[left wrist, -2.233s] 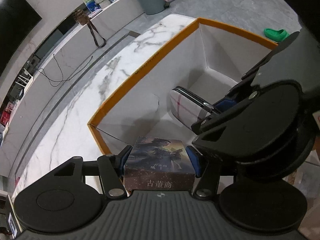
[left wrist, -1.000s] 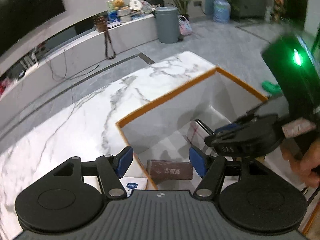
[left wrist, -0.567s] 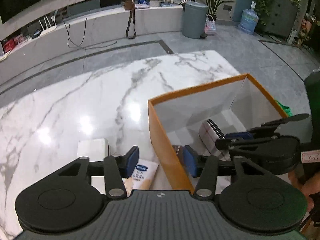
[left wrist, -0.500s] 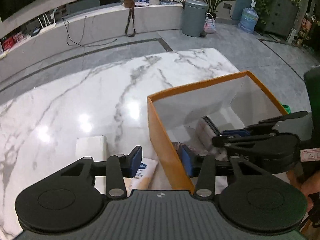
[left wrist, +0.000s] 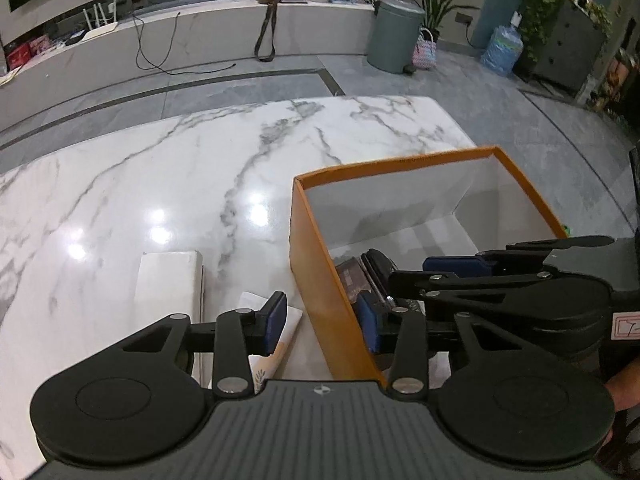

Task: Organize rigid objects
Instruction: 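Lower the plaid case into the box and open the right gripper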

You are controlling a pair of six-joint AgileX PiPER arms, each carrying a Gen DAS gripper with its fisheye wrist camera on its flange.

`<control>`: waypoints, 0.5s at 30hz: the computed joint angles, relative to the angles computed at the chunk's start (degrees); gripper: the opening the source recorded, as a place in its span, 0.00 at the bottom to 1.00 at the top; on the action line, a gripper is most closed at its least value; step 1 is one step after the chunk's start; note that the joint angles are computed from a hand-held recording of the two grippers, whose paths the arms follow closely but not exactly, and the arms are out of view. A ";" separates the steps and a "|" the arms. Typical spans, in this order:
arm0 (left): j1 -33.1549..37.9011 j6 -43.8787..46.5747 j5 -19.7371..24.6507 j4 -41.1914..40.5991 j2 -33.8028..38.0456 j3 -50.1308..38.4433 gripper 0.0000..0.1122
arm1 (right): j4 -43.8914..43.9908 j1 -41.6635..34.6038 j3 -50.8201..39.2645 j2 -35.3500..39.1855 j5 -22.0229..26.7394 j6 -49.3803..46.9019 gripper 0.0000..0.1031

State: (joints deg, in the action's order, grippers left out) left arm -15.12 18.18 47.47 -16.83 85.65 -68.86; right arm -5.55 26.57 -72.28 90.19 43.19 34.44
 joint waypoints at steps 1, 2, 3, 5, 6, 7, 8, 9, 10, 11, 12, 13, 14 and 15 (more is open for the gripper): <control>0.22 -0.09 -0.02 -0.43 -0.11 -0.04 0.42 | 0.79 -0.19 -0.14 0.06 -0.10 -0.78 0.30; 0.74 0.24 -0.20 -1.29 -0.41 0.21 0.42 | 2.18 -0.52 -0.28 0.21 -0.07 -2.19 0.30; 1.18 0.48 -0.54 -2.17 -0.75 0.33 0.42 | 3.83 -0.86 -0.03 0.19 -0.33 -3.72 0.33; 1.95 0.98 -1.33 -3.32 -1.43 0.62 0.42 | 3.67 -0.51 0.46 0.01 -0.19 -3.46 0.37; 1.96 0.54 -1.29 -3.08 -1.40 0.35 0.42 | 3.01 -0.21 0.63 0.05 -0.02 -2.85 0.39; 1.85 0.12 -1.17 -2.67 -1.26 0.14 0.42 | 2.89 -0.16 0.82 0.12 0.02 -2.53 0.40; 1.83 0.17 -1.06 -2.65 -1.04 -0.03 0.42 | 3.10 -0.29 0.96 0.12 0.05 -2.30 0.40; 1.82 0.17 -1.15 -2.72 -1.01 0.00 0.42 | 3.74 -0.60 1.14 0.05 -0.12 -1.86 0.41; 1.69 -0.07 -1.37 -2.63 -0.94 0.05 0.42 | 4.37 -0.92 1.33 -0.08 -0.44 -1.62 0.42; 1.60 -0.23 -1.54 -2.61 -0.92 0.16 0.42 | 4.55 -1.08 1.35 -0.18 -0.71 -1.17 0.43; 1.44 -0.59 -1.79 -2.51 -0.95 0.42 0.42 | 4.06 -1.02 1.21 -0.21 -0.97 -0.29 0.47; 1.49 -0.73 -1.94 -2.65 -0.97 0.55 0.42 | 3.23 -0.86 0.96 -0.17 -1.18 0.72 0.49; 1.48 -1.06 -2.15 -2.67 -0.95 0.59 0.42 | 2.76 -0.81 0.83 -0.21 -1.54 1.51 0.50; 1.60 -1.06 -2.25 -2.73 -1.01 0.70 0.42 | 2.85 -0.91 0.60 -0.13 -1.84 1.88 0.51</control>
State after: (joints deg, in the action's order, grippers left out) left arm -13.52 17.12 45.22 -19.56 84.64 -68.16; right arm -2.70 25.67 -71.68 90.05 41.35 36.32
